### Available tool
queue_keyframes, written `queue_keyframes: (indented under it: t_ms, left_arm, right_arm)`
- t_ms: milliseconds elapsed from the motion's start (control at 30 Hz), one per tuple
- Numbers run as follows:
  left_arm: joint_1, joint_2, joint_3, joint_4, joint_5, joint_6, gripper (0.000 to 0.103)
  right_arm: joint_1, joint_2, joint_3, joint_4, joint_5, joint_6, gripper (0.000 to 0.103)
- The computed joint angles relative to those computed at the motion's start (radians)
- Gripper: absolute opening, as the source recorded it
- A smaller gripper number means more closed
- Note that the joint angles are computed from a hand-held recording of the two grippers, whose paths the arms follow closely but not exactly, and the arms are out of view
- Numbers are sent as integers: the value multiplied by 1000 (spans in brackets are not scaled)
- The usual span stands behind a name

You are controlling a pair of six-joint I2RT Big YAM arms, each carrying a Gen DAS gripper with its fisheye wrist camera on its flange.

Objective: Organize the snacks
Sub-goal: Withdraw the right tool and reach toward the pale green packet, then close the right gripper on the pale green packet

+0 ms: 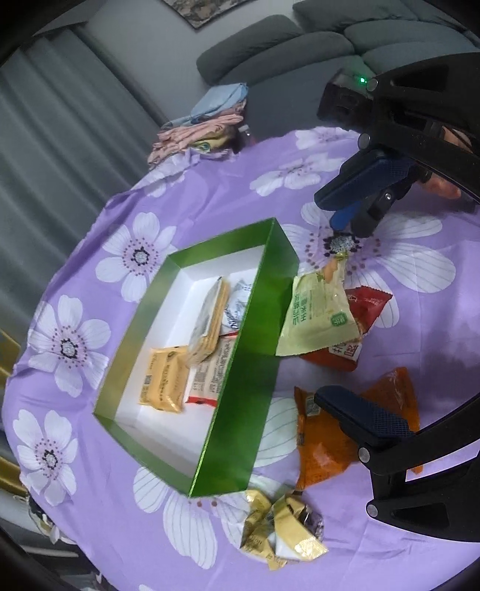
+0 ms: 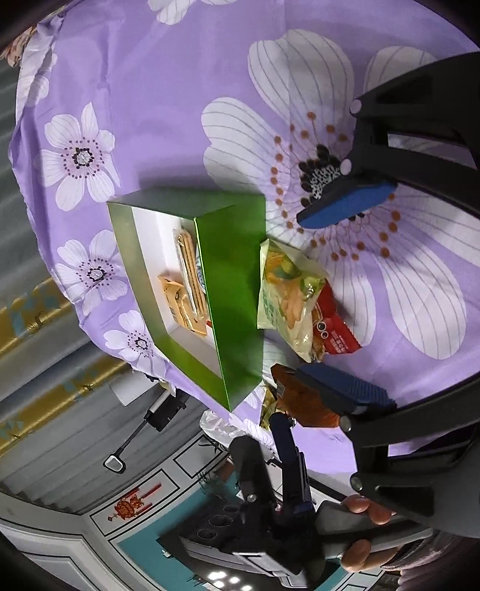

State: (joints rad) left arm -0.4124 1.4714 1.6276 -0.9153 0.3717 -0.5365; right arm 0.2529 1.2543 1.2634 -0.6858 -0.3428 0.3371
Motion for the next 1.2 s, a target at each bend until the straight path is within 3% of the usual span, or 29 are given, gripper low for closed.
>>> queue_keyframes:
  t_ms: [267,500,700,833,1000,1200]
  left_arm:
    - [28,-39,-23,31,21,-12,95]
    - [-14,47,60,-72,10,40,95]
    - [-38,160,174,-163,44,75,95]
    - [-47,211,227,-216,35,75,95]
    - [-54,224,245,-229,29,91,95]
    - [-67,291,331,-336,-10,117,95]
  right_arm:
    - [-7,-9,-12,7,2,18,76]
    - [10,1,-5,-7,18,-13,76]
    - [19,23,6,-12,2,-33,74]
    - [33,42,19,-15,12,-53,69]
    - [40,66,41,-23,15,-72,59]
    - [39,82,49,-43,21,-67,50]
